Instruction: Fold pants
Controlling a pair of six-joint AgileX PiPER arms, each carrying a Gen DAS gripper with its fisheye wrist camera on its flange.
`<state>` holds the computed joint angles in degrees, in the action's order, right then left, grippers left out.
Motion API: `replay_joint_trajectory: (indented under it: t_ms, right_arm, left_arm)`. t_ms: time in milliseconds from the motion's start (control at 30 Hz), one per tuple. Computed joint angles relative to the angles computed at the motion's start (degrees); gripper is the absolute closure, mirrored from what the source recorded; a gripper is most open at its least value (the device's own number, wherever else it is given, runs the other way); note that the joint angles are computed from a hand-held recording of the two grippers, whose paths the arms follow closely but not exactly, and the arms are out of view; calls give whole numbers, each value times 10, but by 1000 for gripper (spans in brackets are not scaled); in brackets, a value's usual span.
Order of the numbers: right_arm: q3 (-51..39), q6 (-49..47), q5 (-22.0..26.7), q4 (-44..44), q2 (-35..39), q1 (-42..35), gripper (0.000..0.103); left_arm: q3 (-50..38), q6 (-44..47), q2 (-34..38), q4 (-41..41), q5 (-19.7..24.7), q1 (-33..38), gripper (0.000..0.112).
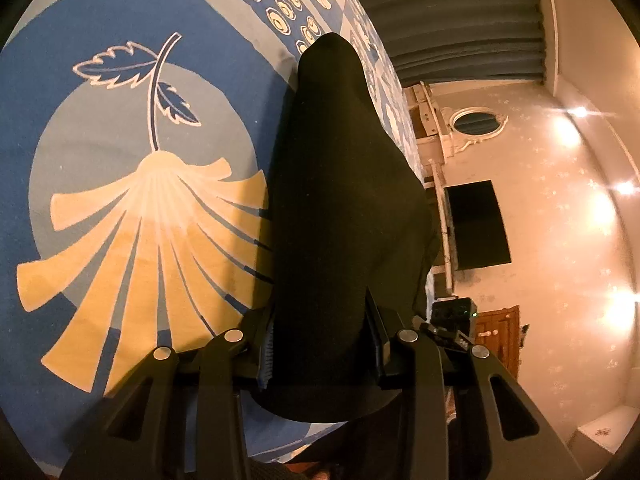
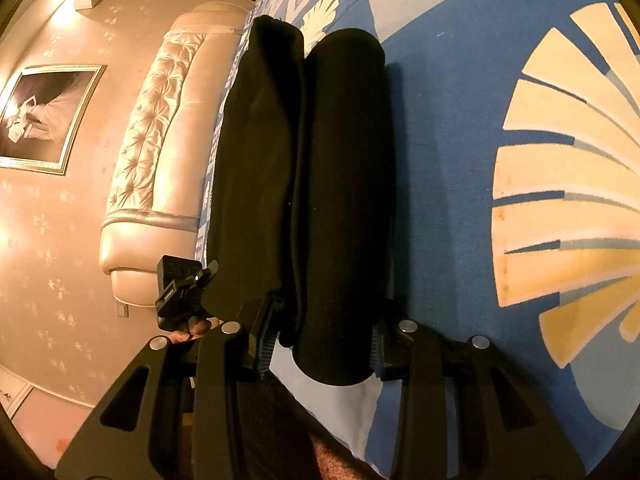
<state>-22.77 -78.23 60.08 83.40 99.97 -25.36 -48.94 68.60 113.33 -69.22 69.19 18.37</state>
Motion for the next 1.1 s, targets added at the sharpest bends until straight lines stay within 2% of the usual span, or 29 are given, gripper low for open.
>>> replay_joint_trajectory:
  t_ms: [233,433,600,733,900,1100]
  right_arm:
    - [7,-5,8,-3,0,-15,62]
    - [21,-3,13,-14,-11,-39,55]
    - [32,2,11,-22,-25,-55,51]
    - [42,2,6,-18,-39,-56,48]
    - [50,1,-3,-14,-51,-57,46]
    - [64,-2,-20,3,-73,-44,42]
  left_arm:
    - [19,-7,-44,6,-49,-15,66]
    - [39,-12,-70,2,-84,-12,54]
    - [62,-22,-128,18,-154,-41,44]
    - [73,-35,-163,34,-216,-71,41]
    - [74,-48,-178,43,-252,-89,40]
    - [92,-53,-211,49,-315,-117,39]
